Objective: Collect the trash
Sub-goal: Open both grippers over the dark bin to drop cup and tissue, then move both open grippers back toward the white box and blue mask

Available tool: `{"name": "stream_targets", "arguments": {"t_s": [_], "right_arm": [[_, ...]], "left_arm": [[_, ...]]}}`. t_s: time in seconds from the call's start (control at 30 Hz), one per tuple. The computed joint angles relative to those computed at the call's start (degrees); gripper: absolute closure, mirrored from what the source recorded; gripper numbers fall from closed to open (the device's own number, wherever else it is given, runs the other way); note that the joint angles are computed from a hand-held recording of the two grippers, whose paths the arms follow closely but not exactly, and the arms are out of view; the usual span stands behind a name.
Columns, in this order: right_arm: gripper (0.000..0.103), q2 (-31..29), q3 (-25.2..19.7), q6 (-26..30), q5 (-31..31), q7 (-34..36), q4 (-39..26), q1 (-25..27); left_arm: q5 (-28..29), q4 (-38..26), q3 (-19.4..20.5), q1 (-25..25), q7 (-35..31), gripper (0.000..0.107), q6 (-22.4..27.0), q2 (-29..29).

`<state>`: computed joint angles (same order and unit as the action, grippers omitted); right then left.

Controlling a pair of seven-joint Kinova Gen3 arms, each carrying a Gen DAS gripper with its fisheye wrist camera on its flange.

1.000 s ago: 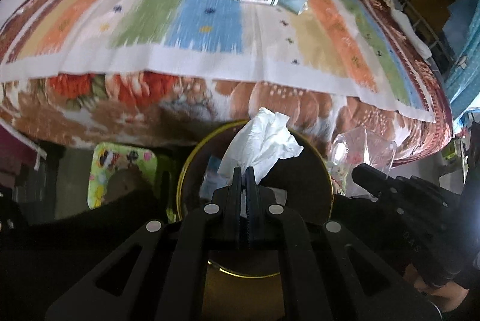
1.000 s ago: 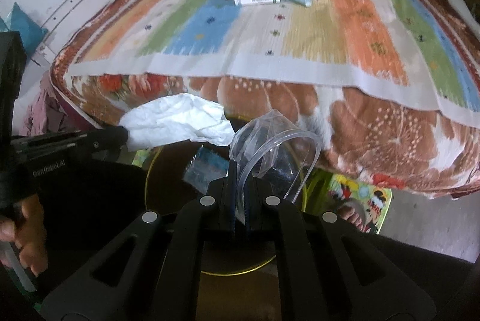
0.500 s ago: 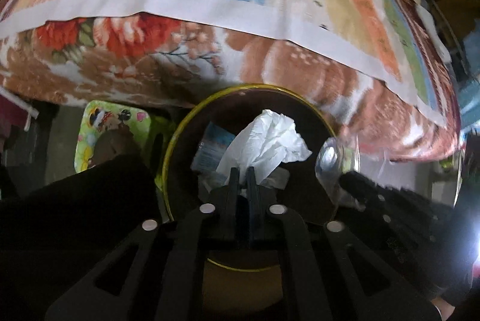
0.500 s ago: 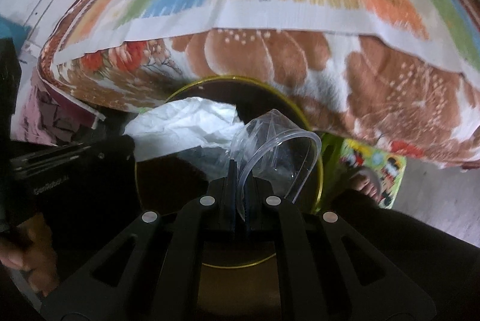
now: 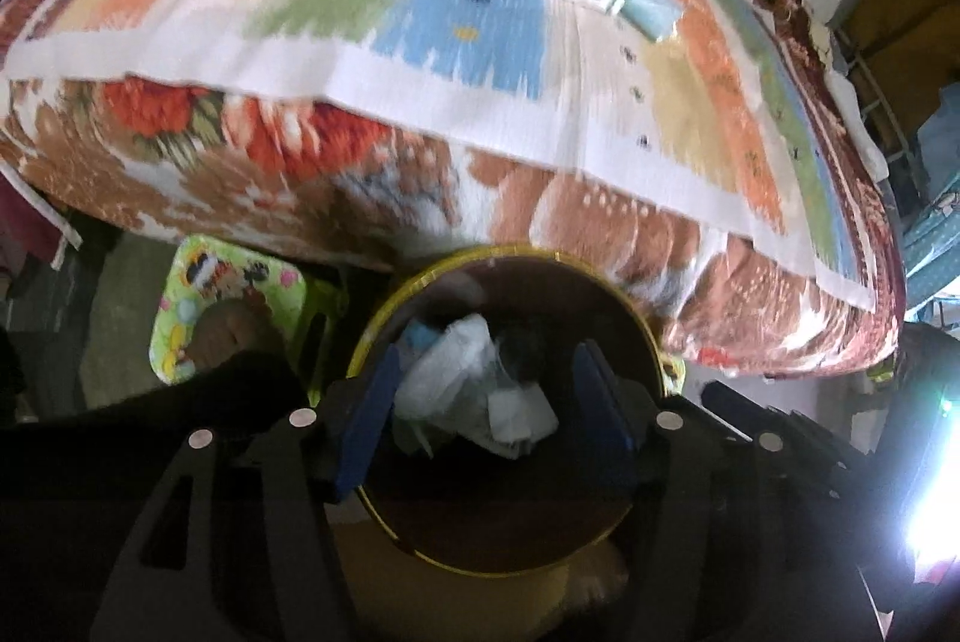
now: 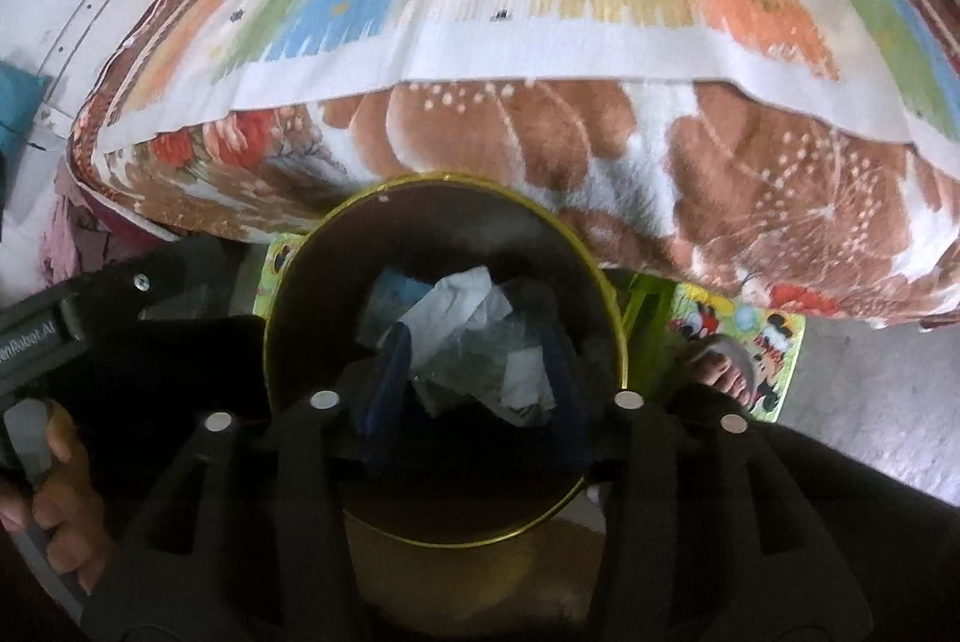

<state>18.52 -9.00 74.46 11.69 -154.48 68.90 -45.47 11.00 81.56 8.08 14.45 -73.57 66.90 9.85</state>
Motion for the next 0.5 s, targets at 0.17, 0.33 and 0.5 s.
{"name": "stream_targets", "arguments": {"t_s": [0.17,0.33,0.5], "right_arm": [[0.047,0.4,0.7,4.3,5.1,1.2,-3.6,-2.0],[0.043,0.7,1.9,8.1,11.9,2.1,-7.0,-4.6],[0.033,-0.1,2.4,8.6,15.9,3.9,-8.2,-5.2]], "left_arm": [[-3.8,0.8,0.4,1.2,-2.9,0.035,-6.8,-3.1],[-7.6,-0.6,0.6,2.2,-2.7,0.030,-8.1,-3.3],[-9.2,-2.6,1.2,2.1,-5.9,0.013,-8.0,-2.4]]}}
